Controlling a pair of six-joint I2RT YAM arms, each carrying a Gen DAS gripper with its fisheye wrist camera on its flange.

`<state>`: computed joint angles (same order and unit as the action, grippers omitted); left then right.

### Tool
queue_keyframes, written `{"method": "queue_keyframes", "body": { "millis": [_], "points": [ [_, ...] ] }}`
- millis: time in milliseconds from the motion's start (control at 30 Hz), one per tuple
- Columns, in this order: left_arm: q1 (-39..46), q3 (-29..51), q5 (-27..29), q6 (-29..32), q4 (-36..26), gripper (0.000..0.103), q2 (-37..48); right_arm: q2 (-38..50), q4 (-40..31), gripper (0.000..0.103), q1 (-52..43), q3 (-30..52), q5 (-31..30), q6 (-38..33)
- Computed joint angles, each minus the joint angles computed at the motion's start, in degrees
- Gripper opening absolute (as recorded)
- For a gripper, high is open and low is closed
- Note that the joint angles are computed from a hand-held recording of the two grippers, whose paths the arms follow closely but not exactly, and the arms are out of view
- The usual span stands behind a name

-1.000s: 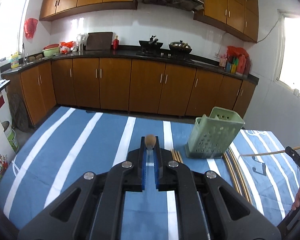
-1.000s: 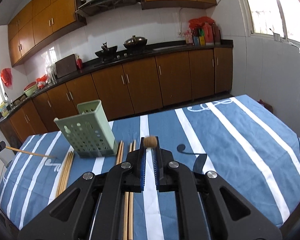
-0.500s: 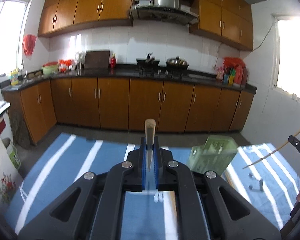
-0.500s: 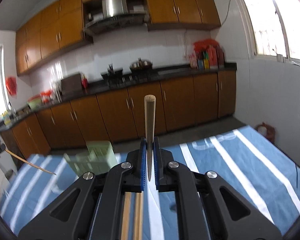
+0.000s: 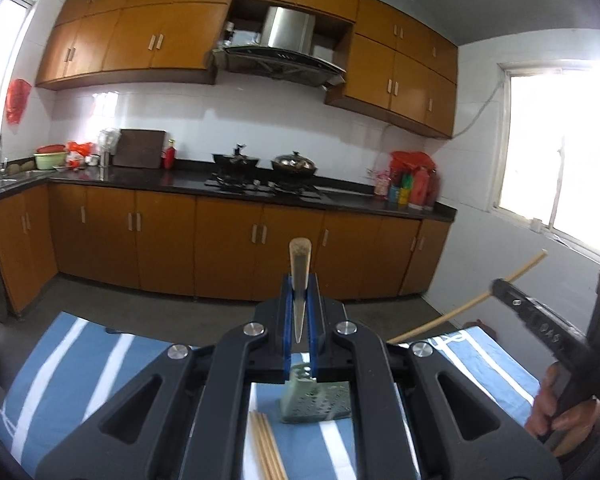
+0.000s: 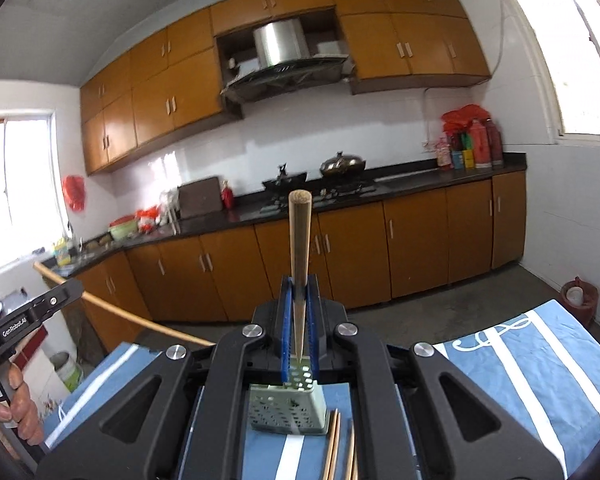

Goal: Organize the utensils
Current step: 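Lift both held chopsticks upright and lower them into the green holder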

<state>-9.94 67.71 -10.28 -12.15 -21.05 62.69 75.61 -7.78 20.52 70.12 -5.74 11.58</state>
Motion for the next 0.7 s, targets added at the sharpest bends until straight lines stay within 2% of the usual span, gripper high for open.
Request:
{"method": "queue_keyframes", "body": {
  "millis": [333, 700],
  "points": [
    [-1.3, -0.3, 1.3, -0.2, 2.0, 0.007, 8.4, 8.1, -3.8, 0.008, 1.5, 4.6, 0.9, -0.5],
    [1.2, -1.9, 3.5, -1.4, 4.0, 0.009, 13.5, 11.6, -5.3, 0.008, 2.0, 5.1, 0.4, 0.4]
  ]
}}
